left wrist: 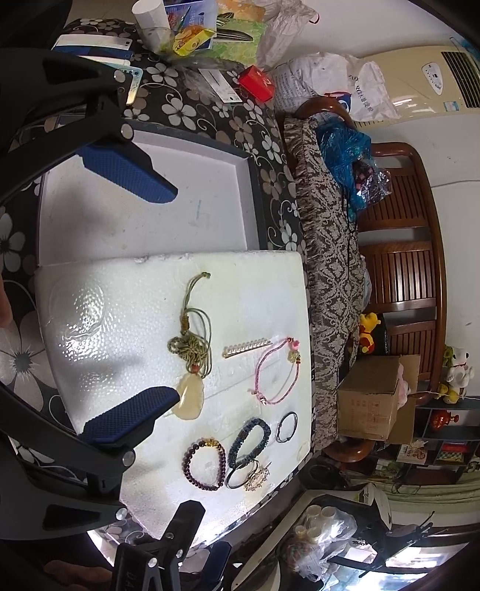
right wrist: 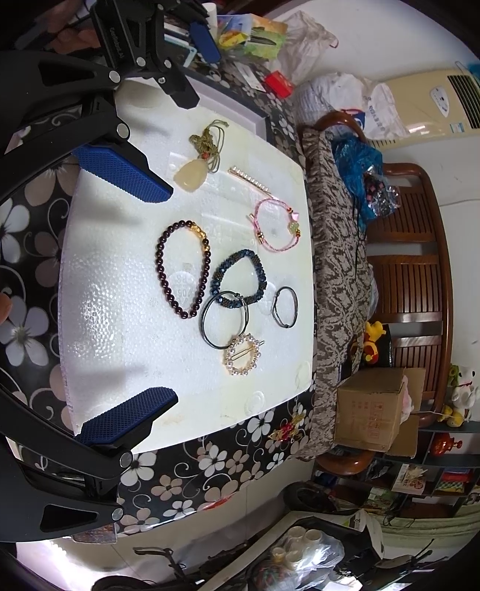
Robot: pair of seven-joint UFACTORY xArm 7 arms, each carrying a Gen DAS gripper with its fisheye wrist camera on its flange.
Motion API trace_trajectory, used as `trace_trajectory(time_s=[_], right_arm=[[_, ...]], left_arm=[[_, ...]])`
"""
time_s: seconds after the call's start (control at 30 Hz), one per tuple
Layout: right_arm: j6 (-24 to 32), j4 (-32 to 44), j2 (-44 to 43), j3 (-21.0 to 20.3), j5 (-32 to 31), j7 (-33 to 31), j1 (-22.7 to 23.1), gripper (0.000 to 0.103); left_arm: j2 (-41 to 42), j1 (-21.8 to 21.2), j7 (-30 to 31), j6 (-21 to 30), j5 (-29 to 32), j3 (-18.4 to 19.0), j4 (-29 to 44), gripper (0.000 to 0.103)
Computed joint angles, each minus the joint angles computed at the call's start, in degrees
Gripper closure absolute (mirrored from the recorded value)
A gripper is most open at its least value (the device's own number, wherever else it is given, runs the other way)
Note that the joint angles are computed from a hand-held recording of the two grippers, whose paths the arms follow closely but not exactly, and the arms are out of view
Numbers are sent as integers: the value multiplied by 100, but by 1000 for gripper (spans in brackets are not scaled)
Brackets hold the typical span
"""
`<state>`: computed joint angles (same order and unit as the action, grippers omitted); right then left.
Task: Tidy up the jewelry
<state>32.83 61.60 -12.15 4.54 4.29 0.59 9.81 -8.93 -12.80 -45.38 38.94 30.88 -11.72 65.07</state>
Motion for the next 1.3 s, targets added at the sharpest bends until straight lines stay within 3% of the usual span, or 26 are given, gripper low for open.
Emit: trace_trajectory(time_s=[0.5, 0.9, 1.17, 1.3], right_arm=[[15, 83, 65, 39, -115, 146, 32, 2], [-15, 48, 43, 5, 4, 41, 54, 2], [-149, 3, 0, -32, 101, -134, 34, 3], [-212, -42, -23, -30, 148, -212, 47, 5]], left_arm=[[-13, 2, 217, -33, -248, 25, 5, 5], [-7, -22, 260, 41, -435, 47, -7, 12], [-35, 56, -225, 41, -165, 24, -35, 12], [-26, 30, 91, 14, -518, 106, -11, 12]])
